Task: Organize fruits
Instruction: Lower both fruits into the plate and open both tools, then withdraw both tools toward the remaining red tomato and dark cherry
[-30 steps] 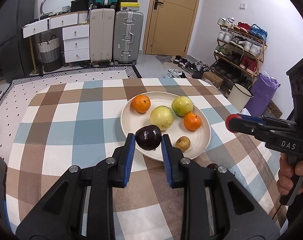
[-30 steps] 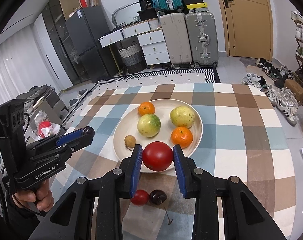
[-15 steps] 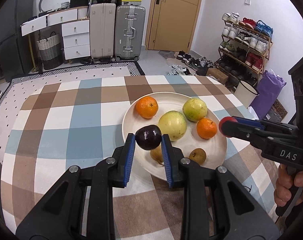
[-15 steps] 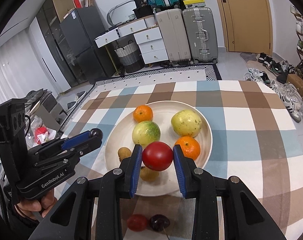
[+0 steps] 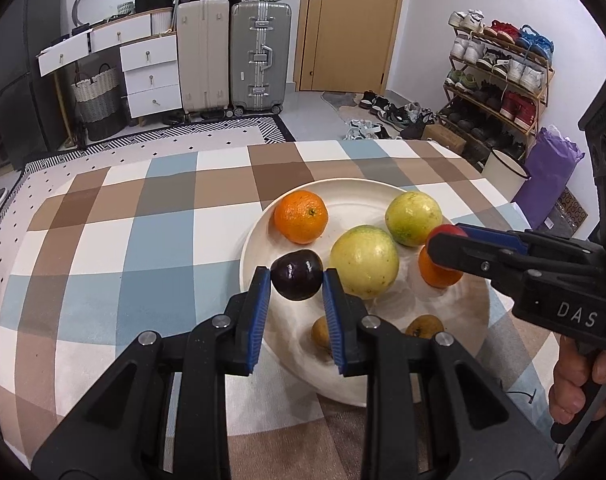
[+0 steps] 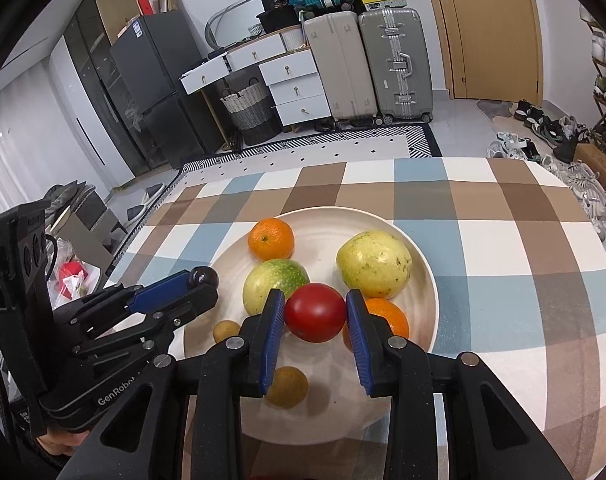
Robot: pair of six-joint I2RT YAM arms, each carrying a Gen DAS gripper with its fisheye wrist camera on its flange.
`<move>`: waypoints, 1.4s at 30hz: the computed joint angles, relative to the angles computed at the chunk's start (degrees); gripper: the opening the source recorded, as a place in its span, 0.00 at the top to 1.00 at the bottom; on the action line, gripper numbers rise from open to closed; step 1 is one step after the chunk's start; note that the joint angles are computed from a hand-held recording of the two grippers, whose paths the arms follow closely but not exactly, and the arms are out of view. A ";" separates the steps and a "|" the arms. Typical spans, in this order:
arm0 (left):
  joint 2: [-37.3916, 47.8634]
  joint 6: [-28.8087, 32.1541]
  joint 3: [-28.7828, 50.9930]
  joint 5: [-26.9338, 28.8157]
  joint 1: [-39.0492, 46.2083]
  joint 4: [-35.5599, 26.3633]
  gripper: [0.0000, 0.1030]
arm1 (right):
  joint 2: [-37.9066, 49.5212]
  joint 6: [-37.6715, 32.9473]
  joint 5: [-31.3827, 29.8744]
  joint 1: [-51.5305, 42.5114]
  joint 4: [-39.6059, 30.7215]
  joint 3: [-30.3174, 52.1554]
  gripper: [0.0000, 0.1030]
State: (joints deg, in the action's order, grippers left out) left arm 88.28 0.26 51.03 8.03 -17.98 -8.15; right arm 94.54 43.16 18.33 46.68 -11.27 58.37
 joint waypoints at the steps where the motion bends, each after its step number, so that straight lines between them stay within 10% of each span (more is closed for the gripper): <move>1: 0.72 -0.02 0.48 -0.27 -0.13 0.12 0.77 | 0.36 -0.07 -0.48 -0.45 0.15 0.19 0.69; 11: 1.33 -0.78 1.49 -0.92 0.33 -1.08 0.75 | -1.65 -1.85 0.83 -0.03 -0.72 -0.16 0.54; 18: -8.37 -0.27 -3.60 -1.62 0.25 -4.68 0.15 | -7.28 0.69 5.29 3.64 -4.85 -3.22 0.15; 22: -14.85 -0.73 -6.37 -0.69 0.89 -8.06 0.01 | -9.72 3.27 6.78 6.01 -10.27 -3.60 0.02; 42: -34.44 -5.44 -16.40 -6.31 -7.69 -19.07 0.01 | -14.50 15.16 12.03 17.77 -26.03 -5.94 0.01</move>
State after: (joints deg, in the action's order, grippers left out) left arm 53.84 -5.18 34.63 1.72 -25.66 -27.22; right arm 80.04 58.32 30.37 64.45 -37.30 52.44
